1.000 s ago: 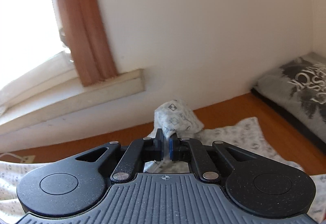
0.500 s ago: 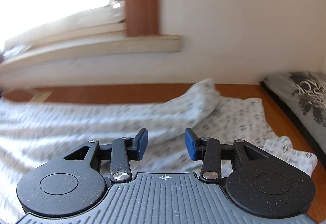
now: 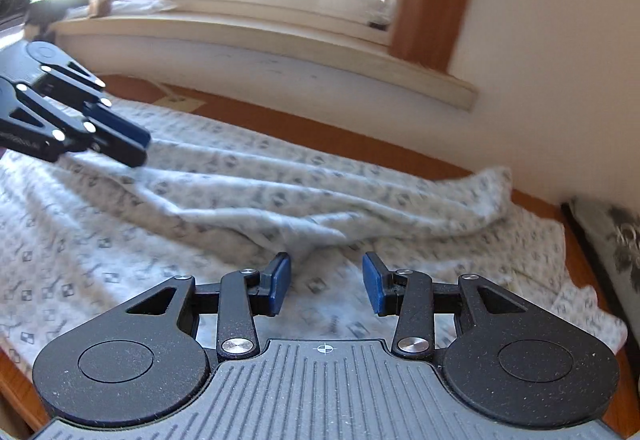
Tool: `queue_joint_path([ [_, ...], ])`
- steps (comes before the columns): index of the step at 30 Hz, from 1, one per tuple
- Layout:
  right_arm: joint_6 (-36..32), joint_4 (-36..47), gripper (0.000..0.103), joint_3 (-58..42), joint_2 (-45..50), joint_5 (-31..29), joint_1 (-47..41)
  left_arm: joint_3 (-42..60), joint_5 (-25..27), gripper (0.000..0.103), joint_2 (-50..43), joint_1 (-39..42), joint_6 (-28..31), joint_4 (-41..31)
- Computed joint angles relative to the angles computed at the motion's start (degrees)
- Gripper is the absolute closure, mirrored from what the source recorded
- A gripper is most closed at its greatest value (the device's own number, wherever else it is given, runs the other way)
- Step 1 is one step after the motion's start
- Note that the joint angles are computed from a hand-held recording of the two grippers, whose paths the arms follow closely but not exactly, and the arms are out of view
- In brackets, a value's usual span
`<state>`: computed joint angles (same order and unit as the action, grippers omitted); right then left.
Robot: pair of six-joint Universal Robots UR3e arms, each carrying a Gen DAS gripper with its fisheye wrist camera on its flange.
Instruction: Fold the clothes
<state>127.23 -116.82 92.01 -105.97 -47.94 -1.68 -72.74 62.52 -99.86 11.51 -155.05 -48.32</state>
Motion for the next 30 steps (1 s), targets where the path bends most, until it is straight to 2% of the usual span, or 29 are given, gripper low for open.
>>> queue_joint_path([
  [5, -0.02, -2.61, 0.062, -1.14, 0.89, -0.20, 3.42, -3.07, 1.20, 0.064, 1.20, -1.40, 2.33, 0.91],
  [7, 0.20, -4.93, 0.064, -1.48, 2.30, -2.25, 5.68, -4.14, 1.76, 0.057, 1.58, -1.98, 3.40, 1.45],
  [9, -0.27, -6.66, 0.066, -1.76, 3.37, -4.48, 7.75, -3.72, 3.88, 0.057, 0.36, -3.52, 4.00, 3.24],
  [12, -1.51, -6.68, 0.087, -2.61, 4.28, -5.83, 9.19, -2.05, 6.66, 0.058, -2.17, -5.20, 3.40, 5.65],
  [13, -1.61, -7.09, 0.096, -2.61, 4.20, -5.86, 9.07, -1.81, 6.26, 0.065, -2.71, -5.16, 3.15, 6.36],
  [14, -1.81, -6.76, 0.097, -2.64, 3.78, -5.41, 8.46, -1.62, 5.99, 0.087, -3.01, -5.17, 2.58, 6.99],
  [15, -2.06, -6.52, 0.098, -2.50, 3.19, -4.81, 7.69, -2.20, 5.19, 0.100, -2.55, -5.05, 2.19, 8.10],
  [16, -2.61, -6.33, 0.098, -1.84, 1.96, -3.59, 6.24, -2.78, 4.40, 0.100, -2.08, -4.92, 1.79, 9.22],
  [19, -5.96, -1.19, 0.100, -1.67, -2.18, 1.19, 0.40, -5.02, 1.98, 0.100, 0.33, -4.97, 0.79, 12.70],
  [21, -10.24, 6.51, 0.100, -2.25, -4.92, 4.25, -3.67, -6.33, 1.29, 0.100, 2.09, -5.76, 1.12, 13.87],
  [24, -17.20, 17.79, 0.098, -3.04, -7.50, 5.30, -7.21, -5.06, 3.67, 0.099, 2.37, -7.89, 4.17, 7.62],
  [25, -18.23, 17.88, 0.095, -1.48, -8.39, 4.90, -7.39, -5.32, 4.89, 0.093, 2.33, -8.38, 5.33, 6.48],
  [27, -18.70, 17.26, 0.090, 0.30, -9.28, 5.24, -7.69, -7.41, 4.97, 0.087, 3.22, -7.53, 6.48, 6.00],
  [30, -17.81, 15.45, 0.083, 1.77, -9.73, 6.80, -8.03, -10.31, 1.48, 0.073, 5.75, -3.12, 5.28, 6.47],
])
